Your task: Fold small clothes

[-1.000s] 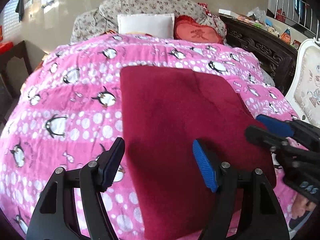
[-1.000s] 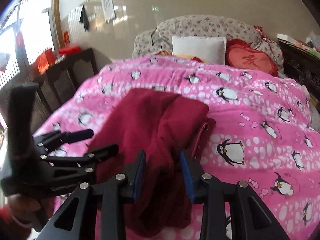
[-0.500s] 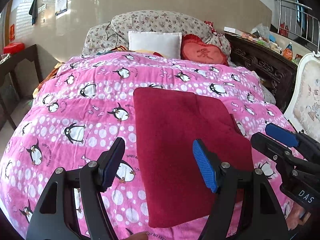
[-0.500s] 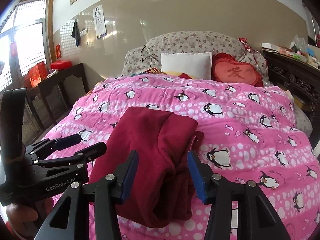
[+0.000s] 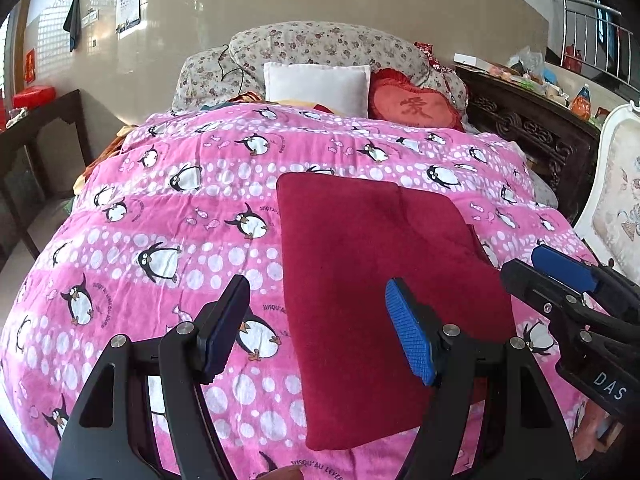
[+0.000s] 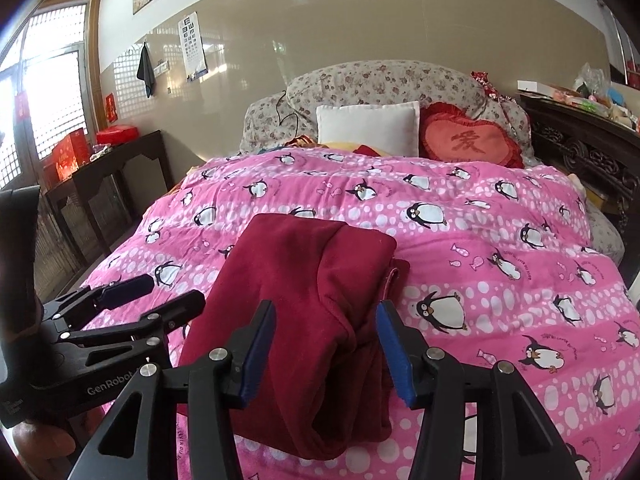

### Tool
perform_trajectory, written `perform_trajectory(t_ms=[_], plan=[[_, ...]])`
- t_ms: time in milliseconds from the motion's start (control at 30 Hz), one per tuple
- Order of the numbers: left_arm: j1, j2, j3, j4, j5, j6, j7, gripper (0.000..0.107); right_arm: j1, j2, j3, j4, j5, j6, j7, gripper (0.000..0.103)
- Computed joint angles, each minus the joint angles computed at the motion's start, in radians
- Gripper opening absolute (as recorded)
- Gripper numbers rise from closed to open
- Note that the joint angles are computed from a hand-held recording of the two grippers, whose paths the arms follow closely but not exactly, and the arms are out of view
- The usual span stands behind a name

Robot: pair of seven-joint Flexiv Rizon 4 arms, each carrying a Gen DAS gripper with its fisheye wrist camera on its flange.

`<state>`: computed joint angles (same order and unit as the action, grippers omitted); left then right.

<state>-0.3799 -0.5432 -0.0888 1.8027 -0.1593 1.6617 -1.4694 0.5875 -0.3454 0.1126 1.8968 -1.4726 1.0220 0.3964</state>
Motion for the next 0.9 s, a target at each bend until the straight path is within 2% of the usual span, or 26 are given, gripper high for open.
perform_trajectory(t_ms=[900], plan=[[0.018, -0.007, -0.023, -0.008, -0.001, -0.017, 0.013, 0.071, 0.010, -0.022, -0.010, -0.018, 0.050, 0.024, -0.047, 0.051]])
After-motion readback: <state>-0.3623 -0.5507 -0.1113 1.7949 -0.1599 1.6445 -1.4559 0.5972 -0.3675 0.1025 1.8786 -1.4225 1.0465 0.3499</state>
